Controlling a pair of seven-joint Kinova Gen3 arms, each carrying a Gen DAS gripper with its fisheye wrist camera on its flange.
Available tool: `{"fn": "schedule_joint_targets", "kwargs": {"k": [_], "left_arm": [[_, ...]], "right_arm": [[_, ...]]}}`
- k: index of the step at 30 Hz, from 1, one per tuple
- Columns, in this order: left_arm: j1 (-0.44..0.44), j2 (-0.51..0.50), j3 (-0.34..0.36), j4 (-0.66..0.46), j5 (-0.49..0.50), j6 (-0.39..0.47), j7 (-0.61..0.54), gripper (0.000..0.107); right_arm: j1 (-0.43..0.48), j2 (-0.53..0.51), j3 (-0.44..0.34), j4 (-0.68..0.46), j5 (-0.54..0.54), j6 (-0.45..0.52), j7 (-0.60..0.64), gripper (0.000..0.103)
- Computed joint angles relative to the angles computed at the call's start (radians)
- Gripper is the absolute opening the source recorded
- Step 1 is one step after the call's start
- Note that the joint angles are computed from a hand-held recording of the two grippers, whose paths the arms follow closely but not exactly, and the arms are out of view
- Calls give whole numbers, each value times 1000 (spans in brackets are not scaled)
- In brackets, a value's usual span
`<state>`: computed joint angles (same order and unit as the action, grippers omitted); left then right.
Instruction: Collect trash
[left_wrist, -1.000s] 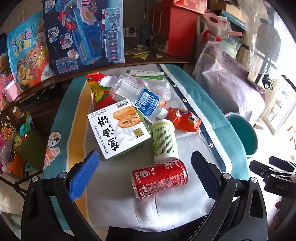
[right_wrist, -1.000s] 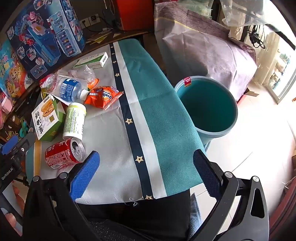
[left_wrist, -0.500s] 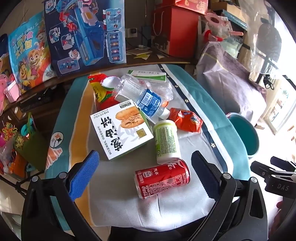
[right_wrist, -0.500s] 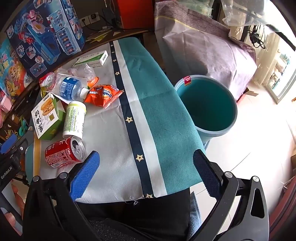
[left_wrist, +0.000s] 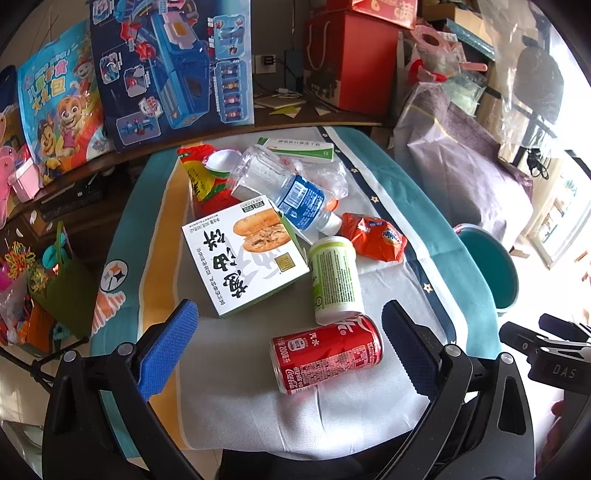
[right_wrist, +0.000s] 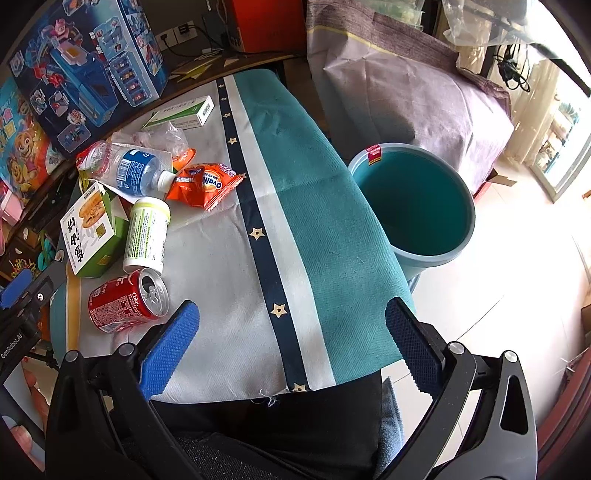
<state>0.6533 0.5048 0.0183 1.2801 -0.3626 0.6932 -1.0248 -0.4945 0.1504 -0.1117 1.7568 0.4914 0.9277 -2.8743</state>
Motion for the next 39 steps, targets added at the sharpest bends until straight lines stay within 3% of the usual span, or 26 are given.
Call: {"fn": "schedule_joint_targets", "kwargs": {"k": [26,39], "left_arm": [[-23,-3,10,27,24,-18,-18,99],[-72,17,-5,32,33,3,-53,99]], "right_arm": [[3,30,4,-23,-46,5,53,97],[23,126,9,-156,-186,33,299,97]]}}
